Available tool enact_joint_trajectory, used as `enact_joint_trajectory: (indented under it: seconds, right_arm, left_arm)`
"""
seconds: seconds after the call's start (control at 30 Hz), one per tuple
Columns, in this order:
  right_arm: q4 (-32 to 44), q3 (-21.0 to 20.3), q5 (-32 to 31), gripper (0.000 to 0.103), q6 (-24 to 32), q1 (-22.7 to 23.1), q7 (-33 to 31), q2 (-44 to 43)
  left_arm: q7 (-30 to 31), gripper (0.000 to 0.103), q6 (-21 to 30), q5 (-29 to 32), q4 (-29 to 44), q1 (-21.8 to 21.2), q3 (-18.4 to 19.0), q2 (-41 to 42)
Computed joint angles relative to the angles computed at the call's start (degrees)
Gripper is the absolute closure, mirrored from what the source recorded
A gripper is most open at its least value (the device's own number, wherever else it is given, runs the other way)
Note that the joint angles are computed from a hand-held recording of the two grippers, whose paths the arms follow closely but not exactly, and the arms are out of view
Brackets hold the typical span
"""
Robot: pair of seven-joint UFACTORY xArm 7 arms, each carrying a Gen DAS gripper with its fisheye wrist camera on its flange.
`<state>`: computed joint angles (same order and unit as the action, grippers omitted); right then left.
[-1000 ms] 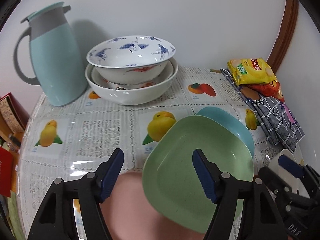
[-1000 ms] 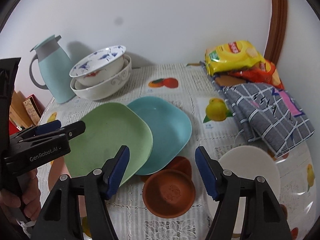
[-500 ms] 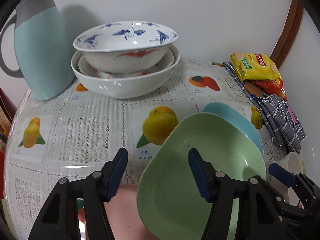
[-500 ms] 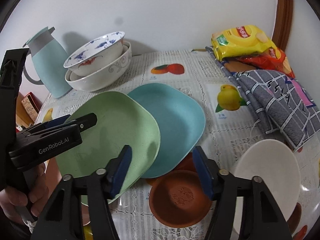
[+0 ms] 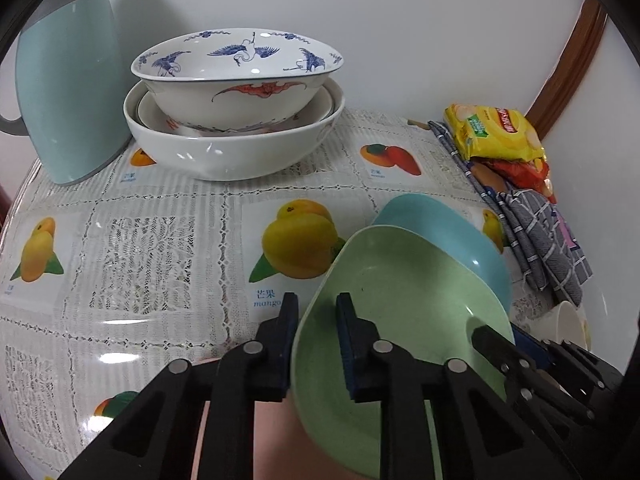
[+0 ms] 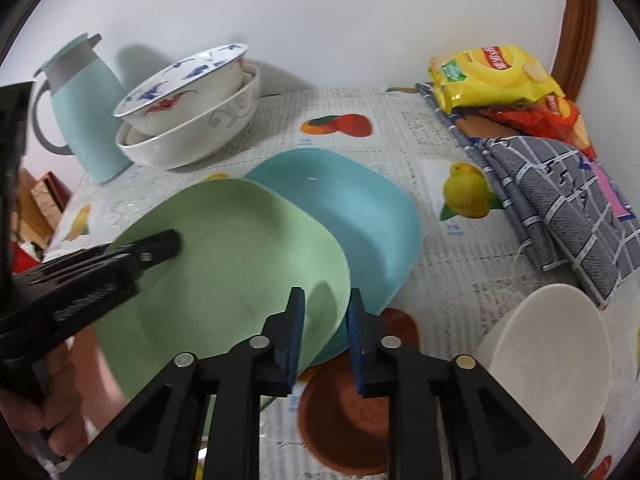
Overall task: Organize plates and bowls
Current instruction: 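Close both grippers on the green plate rim, then lift the green plate with both grippers and carry it over the pink plate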
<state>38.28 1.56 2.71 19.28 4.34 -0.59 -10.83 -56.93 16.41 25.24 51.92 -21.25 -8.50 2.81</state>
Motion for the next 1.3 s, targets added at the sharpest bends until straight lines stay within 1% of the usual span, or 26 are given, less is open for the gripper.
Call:
enact_joint_trajectory:
  seconds: [0.13, 0.27, 0.37, 0.57, 0.8, 1.13, 1.3]
  right_arm:
    - [-0.37, -0.5, 0.8, 0.087, -1.25, -0.08, -0.09, -0.12]
    - [-0.97, -0.14, -0.44, 0.088, -2.07, -0.83, 1.39, -1.46]
    - [-1.25, -0.7, 0.83, 0.089, -1.53, -0.33, 1.0, -3.03]
    - [-2.73, -0.03, 0.01, 0.089, -0.71, -0.54, 2.18, -7.47]
    - [-5.23, -0.59, 0.89, 0.09, 1.55, 0.49, 2.72, -14.22]
    - [-9.18, -0.58, 0.19, 0.09, 5.91, -0.23, 3.91, -25.03]
    - [-10.72, -0.21, -0.23, 0.09, 7.84, -0.27, 4.35, -29.36]
  left_arm:
    - [0.62, 0.089, -1.01, -0.91, -0.79, 0.12, -0.28, -1.15]
    - [0.52, 0.089, -0.69, -0.4, -1.34, 0.28, -0.99, -2.97]
    - [0.93, 0.089, -0.65, -0.84, -2.25, 0.74, -1.66, -4.78]
    - [1.13, 0.089, 0.08, -1.96, -4.62, 1.99, -3.64, -9.13]
    - [0.37, 0.089, 3.16, -2.99, -6.7, 3.14, -6.75, -15.05]
    - [-0.75, 0.089, 5.9, -5.71, -9.18, 3.37, -10.45, -22.13]
    - [-1.91, 0.089, 7.69, -6.14, -10.32, 3.65, -12.33, -25.42]
